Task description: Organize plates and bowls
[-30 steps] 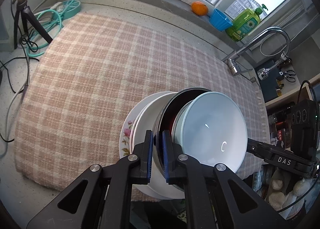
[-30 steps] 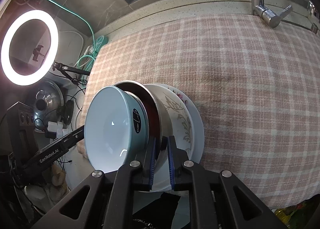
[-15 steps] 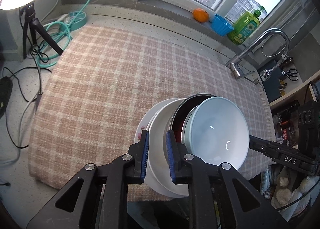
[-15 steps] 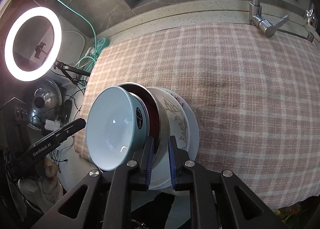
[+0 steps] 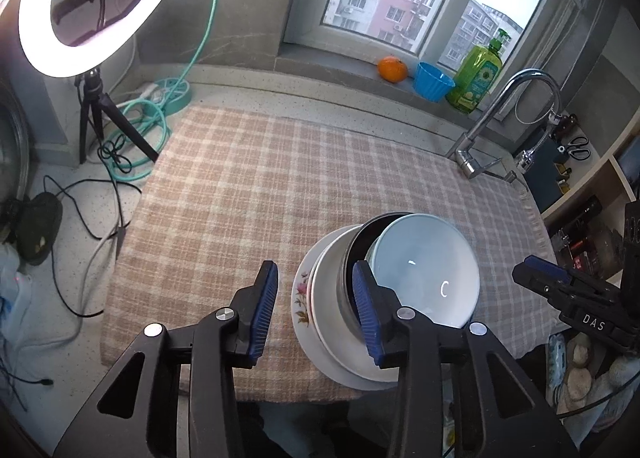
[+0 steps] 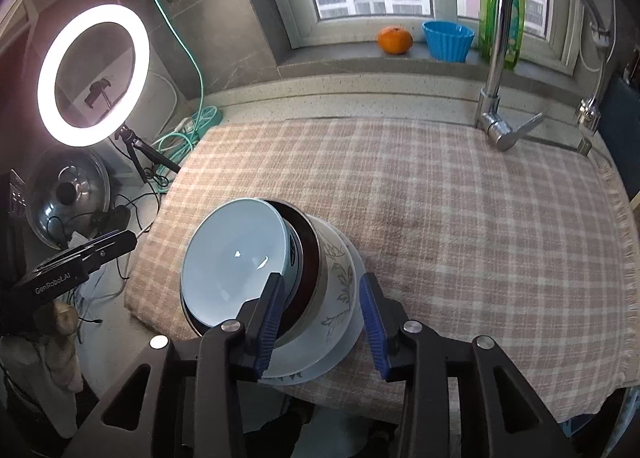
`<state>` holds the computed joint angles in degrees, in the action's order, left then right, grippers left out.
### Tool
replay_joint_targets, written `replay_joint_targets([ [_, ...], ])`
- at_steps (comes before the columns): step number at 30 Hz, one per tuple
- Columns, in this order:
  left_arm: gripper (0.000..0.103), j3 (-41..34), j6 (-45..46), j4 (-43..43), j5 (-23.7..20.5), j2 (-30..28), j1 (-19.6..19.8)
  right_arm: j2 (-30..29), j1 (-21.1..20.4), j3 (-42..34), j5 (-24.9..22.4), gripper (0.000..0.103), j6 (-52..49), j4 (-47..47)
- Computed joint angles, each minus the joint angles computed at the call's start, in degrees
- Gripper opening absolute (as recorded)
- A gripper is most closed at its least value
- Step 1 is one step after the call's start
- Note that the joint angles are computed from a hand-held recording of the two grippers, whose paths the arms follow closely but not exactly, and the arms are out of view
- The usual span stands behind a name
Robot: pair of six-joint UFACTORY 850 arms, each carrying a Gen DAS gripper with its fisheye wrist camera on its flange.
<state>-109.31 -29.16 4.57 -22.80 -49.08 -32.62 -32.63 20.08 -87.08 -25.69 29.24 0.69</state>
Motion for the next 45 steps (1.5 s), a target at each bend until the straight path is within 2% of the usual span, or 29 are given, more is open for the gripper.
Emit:
replay_joint_targets([
  [1,0.041,0.52,-1.06,1.56,0.62,0.53,-0.32,0.76,0.59,0.67,0.73,0.044,4.47,-5.0],
  [3,0.051,1.6,-3.71,5.21,1.82,1.61,-1.06,2.23,1.79,1.95,1.84,0.057,14.75,-16.05],
  [6,0.059,3.09,-7.94,10.44,3.36,3.03,-2.02,4.24,3.52,3.98,1.97,0.068,30.57,-32.34],
  [8,0.064,3.38,-8.11,11.22,3.81,3.46,-2.38,5.03,4.46,4.58,1.04,0.073,37.01,-39.33],
  [10,0.064,3.87,-9.98,13.41,4.09,3.93,-2.82,5.57,5.04,4.83,0.26,0.074,39.86,-42.86],
  [25,0.064,5.5,-17.19,21.61,5.82,5.17,-3.85,6.95,6.34,5.92,0.01,0.076,46.07,-49.46],
  [45,0.064,5.71,-16.46,20.39,5.3,5.31,-4.0,6.1,6.59,5.26,-0.28,0.077,44.24,-47.69],
])
